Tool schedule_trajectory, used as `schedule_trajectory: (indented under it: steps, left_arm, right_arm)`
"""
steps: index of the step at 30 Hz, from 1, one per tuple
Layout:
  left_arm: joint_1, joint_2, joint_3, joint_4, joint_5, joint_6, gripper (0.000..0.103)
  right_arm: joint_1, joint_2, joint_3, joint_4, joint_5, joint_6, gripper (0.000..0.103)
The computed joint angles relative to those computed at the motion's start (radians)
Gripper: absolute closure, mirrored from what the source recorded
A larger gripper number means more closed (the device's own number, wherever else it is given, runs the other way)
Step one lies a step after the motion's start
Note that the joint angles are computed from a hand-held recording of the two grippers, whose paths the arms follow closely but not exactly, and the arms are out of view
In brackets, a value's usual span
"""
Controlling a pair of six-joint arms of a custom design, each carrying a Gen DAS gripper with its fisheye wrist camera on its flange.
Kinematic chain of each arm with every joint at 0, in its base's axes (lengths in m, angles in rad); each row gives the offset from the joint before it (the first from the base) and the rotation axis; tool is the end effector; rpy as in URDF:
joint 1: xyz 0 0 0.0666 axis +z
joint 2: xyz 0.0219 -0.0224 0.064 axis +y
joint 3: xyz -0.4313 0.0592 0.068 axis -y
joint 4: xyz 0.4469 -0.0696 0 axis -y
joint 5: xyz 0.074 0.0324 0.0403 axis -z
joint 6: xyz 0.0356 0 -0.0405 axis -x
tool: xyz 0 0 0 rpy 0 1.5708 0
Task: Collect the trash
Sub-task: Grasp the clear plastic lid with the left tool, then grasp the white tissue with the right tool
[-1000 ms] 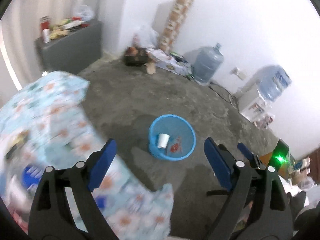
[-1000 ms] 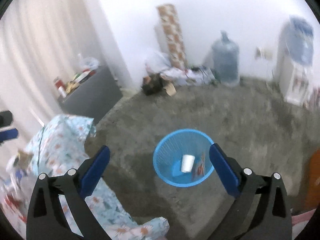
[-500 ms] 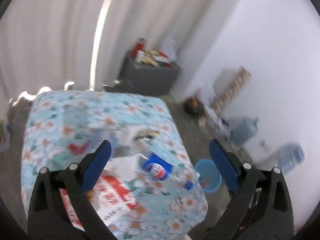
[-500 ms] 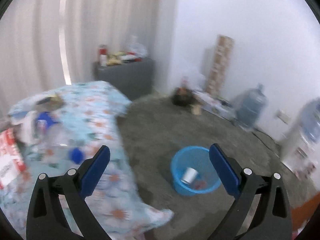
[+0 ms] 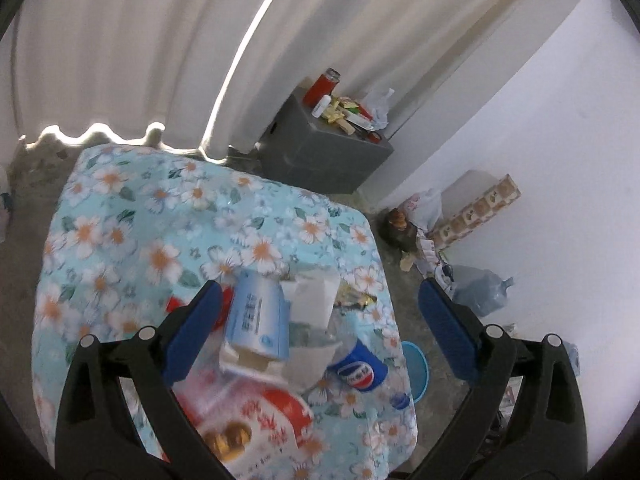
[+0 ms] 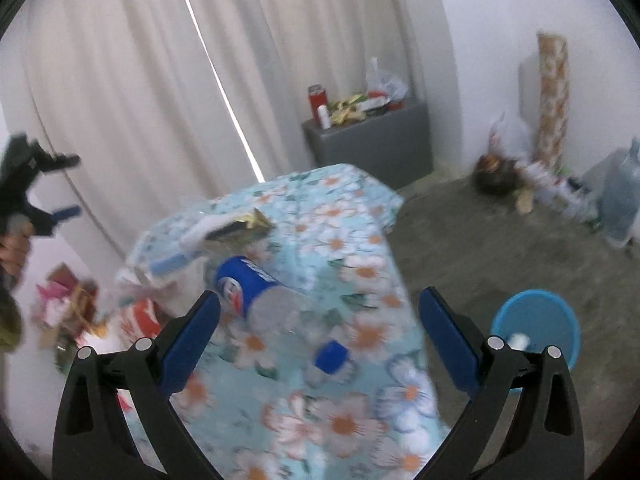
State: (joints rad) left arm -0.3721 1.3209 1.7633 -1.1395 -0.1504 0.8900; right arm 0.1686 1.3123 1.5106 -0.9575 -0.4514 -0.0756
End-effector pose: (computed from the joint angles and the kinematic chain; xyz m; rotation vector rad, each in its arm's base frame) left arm 0.4383 -0.1658 0.6864 -0.6690 2.2087 -0.4951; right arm 0.4828 0.0975 0.5799 -0.3353 2.2989 0.6479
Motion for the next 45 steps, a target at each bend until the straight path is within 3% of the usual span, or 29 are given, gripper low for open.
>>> schedule_trajectory:
  steps: [5,12,17,25,32,41,45]
  left_arm:
    - [0.062,0.061,0.017,0.04,0.074,-0.064,0.009]
    - [0.161,0.177,0.039,0.071,0.222,0.015,0.036]
    - [0.204,0.259,0.068,0.054,0.229,0.038,0.045]
    - [0.249,0.315,0.064,0.052,0.252,0.083,0.065]
    - [0.27,0.305,0.02,0.098,0.263,0.102,0.098]
    - [0.274,0.239,-0.044,0.177,0.237,0.072,0.1]
    - [0.272,0.212,-0.064,0.193,0.233,0.066,0.1]
  right_arm:
    - [-0.002,0.094,0.084,-0.048,-0.155,-0.068,0.007]
    - [0.001,0.214,0.186,-0.112,-0.342,-0.122,0.012]
    - [0.003,0.264,0.221,-0.129,-0.404,-0.161,0.017]
    - [-0.004,0.299,0.25,-0.175,-0.452,-0.15,0.024]
    - [0.008,0.314,0.277,-0.213,-0.496,-0.124,0.032]
    - [0.07,0.419,0.394,-0.309,-0.676,-0.162,0.052]
    - [0.126,0.489,0.478,-0.408,-0.67,-0.145,0.059]
